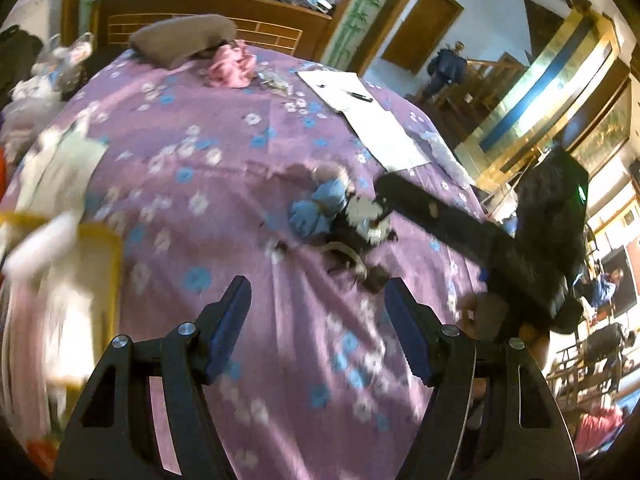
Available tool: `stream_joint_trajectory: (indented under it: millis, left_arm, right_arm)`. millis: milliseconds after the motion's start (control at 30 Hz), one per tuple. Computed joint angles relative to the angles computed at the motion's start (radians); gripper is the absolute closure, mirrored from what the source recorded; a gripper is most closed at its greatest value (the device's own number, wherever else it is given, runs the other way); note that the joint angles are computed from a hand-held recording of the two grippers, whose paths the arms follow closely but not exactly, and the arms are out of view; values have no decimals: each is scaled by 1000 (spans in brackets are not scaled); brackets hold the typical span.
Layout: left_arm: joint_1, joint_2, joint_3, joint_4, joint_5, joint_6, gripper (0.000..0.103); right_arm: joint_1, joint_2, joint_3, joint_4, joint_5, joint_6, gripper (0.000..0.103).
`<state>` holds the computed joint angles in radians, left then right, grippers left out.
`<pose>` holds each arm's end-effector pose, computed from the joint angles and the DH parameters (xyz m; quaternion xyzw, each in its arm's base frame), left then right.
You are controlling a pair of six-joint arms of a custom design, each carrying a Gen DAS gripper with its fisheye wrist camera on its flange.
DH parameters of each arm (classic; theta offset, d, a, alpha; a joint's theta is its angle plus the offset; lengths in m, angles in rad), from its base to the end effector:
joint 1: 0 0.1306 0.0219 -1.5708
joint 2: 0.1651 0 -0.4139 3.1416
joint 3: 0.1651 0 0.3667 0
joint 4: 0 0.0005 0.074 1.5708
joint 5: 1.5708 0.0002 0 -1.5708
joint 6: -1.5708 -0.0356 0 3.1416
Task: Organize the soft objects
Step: 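Grasp the blue towel with left gripper while right gripper grasps the pink fluffy item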
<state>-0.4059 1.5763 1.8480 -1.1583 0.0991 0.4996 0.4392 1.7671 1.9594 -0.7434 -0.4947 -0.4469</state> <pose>0.4710 -0.2068 0.5520 -0.0275 0.9406 -0.1885 0.2809 0.5522 0.2776 0.5325 -0.1162 0.8467 0.3959 0.3359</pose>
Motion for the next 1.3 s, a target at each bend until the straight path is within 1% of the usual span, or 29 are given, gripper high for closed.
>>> stream_joint_trajectory:
  millis: [67,133,167,233,267,333,400,467,533,600,633,667,700,767,833,867,900,967,1000,1033,1067,1133,1167,1200,1233,1300]
  left_arm:
    - [19,85,109,-62,58,-40,33]
    - [29,157,202,-123,85,-54,33]
    - [36,205,262,-162,118,-69,33]
    - [45,261,325,-199,155,-72,33]
    - [50,295,363,-221,165,-61,33]
    - [53,338,410,-246,175,-70,33]
    - [51,357,428,-250,151,-57,33]
    - [53,362,423,-238,143,-41,34]
    - [58,369,418,-230,150,-35,35]
    - [63,391,439,-253,120,-25,42]
    - [69,402,449,-261,109,-5,46]
    - [75,407,447,-257,114,11,47]
    - [79,414,448,-254,121,7,47]
    - [78,427,458,-260,107,11,48]
    - [75,434,451,-243,133,9,48]
    - [69,441,455,-248,131,-2,48]
    - [61,452,463,-262,113,-13,50]
    - [43,452,463,-251,41,-53,62]
    - [41,454,468,-253,36,-41,67]
    - [40,447,465,-246,35,-37,80]
    - [37,439,468,-250,27,-51,80]
    - [41,410,427,-211,36,-34,81]
    - [43,388,396,-196,37,-24,82]
    - [43,362,361,-186,13,-11,82]
    - [45,335,323,-168,13,4,83]
    - [62,247,185,-67,84,54,83]
  right_arm:
    - [-11,-8,-10,22,12,-14,35]
    - [-27,-19,-32,53,11,-46,35]
    - [-34,-23,-40,65,8,-61,35]
    - [-46,-28,-51,78,12,-85,35]
    - [-50,-28,-51,74,21,-89,35]
    - [-60,-27,-52,73,38,-109,35]
    - [-77,-33,-71,95,27,-164,35]
    - [-92,-35,-91,126,-12,-212,35]
    - [-98,-36,-99,134,-16,-232,35]
    - [-100,-35,-101,132,-14,-241,35]
    - [-102,-39,-108,139,-15,-249,35]
    - [-102,-38,-108,145,-18,-257,35]
    - [-103,-37,-108,144,-22,-257,35]
    - [-102,-35,-106,141,-19,-256,35]
    - [-101,-30,-100,134,-27,-254,35]
    - [-100,-26,-94,130,-30,-254,35]
    - [-99,-20,-87,116,-35,-253,35]
    - [-99,-18,-89,115,-51,-258,35]
    - [-97,-18,-88,112,-56,-258,35]
    - [-97,-19,-89,113,-57,-251,35]
    - [-94,-19,-86,107,-49,-234,35]
    - [-86,-21,-76,86,-8,-197,35]
    - [-84,-20,-74,81,-1,-189,35]
    - [-82,-16,-69,72,3,-181,35]
    - [-81,-13,-65,63,3,-179,35]
    - [-80,-4,-51,49,-5,-172,35]
